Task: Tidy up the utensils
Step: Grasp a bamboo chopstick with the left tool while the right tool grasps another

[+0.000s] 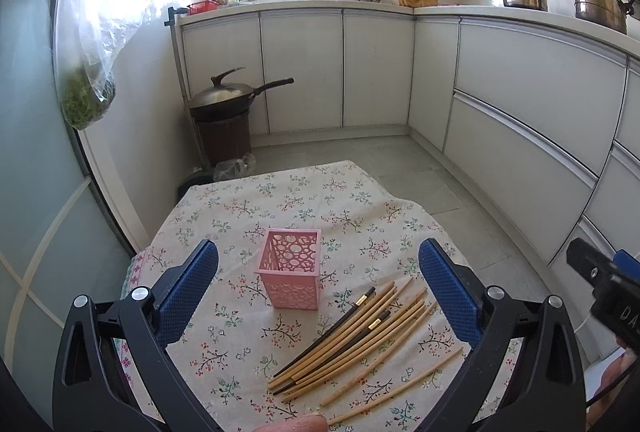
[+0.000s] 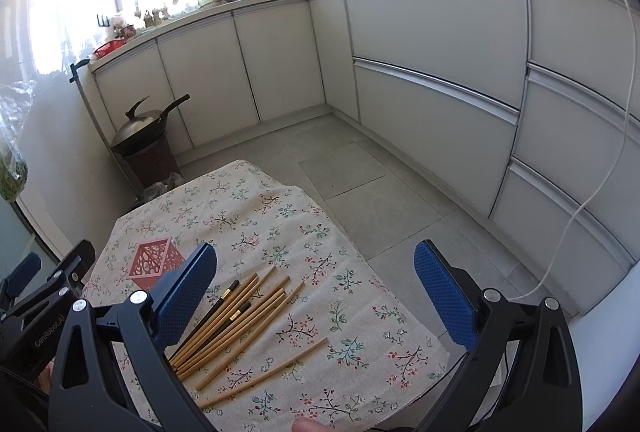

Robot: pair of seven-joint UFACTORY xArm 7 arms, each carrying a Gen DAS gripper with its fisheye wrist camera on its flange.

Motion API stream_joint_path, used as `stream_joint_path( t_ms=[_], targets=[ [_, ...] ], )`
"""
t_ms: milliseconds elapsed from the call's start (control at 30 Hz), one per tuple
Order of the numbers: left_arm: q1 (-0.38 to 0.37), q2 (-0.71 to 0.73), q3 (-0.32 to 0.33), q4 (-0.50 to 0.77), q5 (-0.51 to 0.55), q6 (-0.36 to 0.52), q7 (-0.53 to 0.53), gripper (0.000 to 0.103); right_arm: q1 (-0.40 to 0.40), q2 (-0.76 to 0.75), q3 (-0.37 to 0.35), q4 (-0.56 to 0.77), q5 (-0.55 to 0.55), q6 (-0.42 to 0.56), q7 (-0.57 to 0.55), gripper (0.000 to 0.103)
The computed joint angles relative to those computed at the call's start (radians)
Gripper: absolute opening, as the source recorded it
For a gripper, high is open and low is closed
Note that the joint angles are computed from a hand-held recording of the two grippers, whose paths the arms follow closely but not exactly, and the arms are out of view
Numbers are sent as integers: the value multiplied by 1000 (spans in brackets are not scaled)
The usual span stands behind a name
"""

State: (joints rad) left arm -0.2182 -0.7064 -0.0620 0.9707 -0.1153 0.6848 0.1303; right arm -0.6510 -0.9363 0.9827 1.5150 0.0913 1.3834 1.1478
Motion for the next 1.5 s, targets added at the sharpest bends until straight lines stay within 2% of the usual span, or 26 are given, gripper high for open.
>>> stream_joint_path(
  t_ms=[100, 200, 267, 367, 467, 533, 633, 700, 767, 800, 900, 967, 1033, 1167, 1300, 1500],
  targets=[
    [-49, 45, 34, 45, -31, 111, 59, 96, 95, -20, -87, -119, 60, -55, 88, 96],
    [-115, 109, 61, 98, -70, 305, 199, 96, 218, -39, -178, -261, 118, -157, 176, 96],
    [-139, 139, 45, 98, -77, 407, 297, 96, 295, -60, -234, -349, 154, -229, 221, 96],
    [-146, 184, -17, 79, -53, 487, 385, 96, 378, -92, -295, -439, 171, -306, 273, 96],
    [-146, 270, -67, 116, -40, 575, 403, 96, 433, -123, -330, -497, 155, -378, 308, 96],
    [-151, 315, -104, 142, -12, 581, 410, 96, 457, -125, -347, -510, 127, -401, 317, 96],
    [-164, 400, -120, 222, -28, 662, 410, 95, 511, -115, -380, -547, 106, -462, 324, 96],
    [-170, 464, -130, 277, -31, 730, 406, 88, 558, -105, -407, -587, 112, -525, 333, 96],
    [-178, 519, -144, 311, -13, 771, 405, 74, 606, -96, -434, -625, 117, -579, 342, 96],
    [-182, 543, -149, 329, -6, 791, 403, 71, 622, -92, -444, -635, 113, -589, 351, 96],
    [-194, 588, -165, 346, 50, 789, 373, 57, 653, -96, -464, -657, 84, -592, 386, 96],
    [-199, 613, -168, 354, 80, 801, 356, 42, 676, -88, -477, -663, 64, -590, 403, 96],
    [-201, 612, -161, 345, 78, 788, 375, 40, 703, -74, -492, -672, 53, -597, 421, 96],
    [-203, 595, -160, 314, 105, 736, 376, 21, 756, -45, -513, -696, 35, -613, 469, 96],
    [-197, 538, -150, 244, 103, 654, 383, 11, 787, -7, -529, -688, 1, -581, 500, 96],
    [-170, 413, -101, 117, -4, 525, 410, 5, 828, 82, -551, -665, -13, -500, 533, 96]
  ],
)
